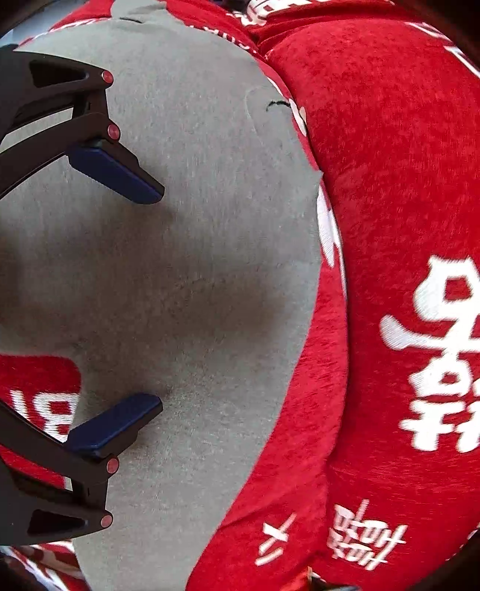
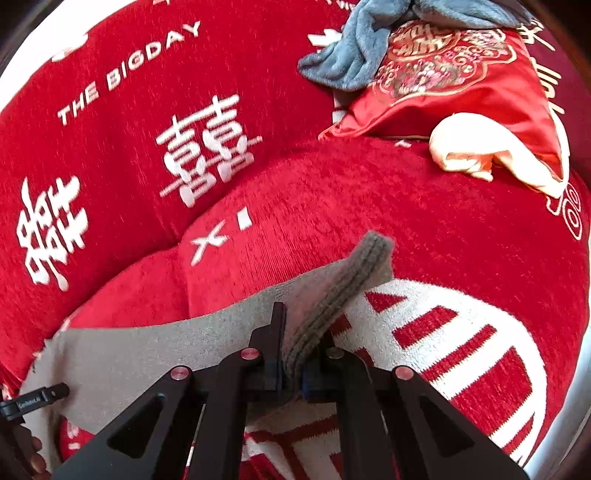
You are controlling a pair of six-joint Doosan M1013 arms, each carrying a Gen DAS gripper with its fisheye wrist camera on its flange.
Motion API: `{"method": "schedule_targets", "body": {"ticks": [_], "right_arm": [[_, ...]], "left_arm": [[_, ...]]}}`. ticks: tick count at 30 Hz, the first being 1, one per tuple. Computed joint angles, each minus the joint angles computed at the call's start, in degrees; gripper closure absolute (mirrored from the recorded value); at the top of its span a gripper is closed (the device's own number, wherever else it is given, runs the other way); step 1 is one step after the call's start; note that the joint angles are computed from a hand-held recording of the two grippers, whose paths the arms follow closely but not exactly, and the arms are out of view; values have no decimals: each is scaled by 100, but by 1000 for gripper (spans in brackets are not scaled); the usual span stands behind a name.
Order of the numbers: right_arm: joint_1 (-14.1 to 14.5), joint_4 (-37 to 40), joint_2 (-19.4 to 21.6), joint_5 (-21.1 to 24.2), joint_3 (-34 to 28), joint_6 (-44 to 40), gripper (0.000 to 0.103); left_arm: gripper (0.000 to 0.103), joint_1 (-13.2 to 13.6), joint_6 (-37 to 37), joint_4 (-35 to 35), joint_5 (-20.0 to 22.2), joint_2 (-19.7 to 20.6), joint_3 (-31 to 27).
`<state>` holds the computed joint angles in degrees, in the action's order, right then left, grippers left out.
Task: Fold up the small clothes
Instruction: 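Lift the held sleeve with the right gripper and carry it across the sweater body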
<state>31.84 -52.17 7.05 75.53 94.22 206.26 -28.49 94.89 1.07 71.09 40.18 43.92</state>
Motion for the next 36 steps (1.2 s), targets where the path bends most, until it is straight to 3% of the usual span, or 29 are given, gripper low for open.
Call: {"method": "schedule_targets", "body": {"ticks": [9,19,26,36], "right_arm": [[224,-560,222,181,-745,-547,96],[418,-698,961,270,-2163,-1604,97],[525,-609,1914,370,-3802,-3003,97],[669,-177,3650,761,-6530,-4834,97]], "left_arm": [[0,375,154,-186,-290,-334,541],[0,848,428,-514,-363,-576,936],[0,1228,644,-818,-358,-639,1012],[0,1739,702,-1220,-290,-588,951]]}}
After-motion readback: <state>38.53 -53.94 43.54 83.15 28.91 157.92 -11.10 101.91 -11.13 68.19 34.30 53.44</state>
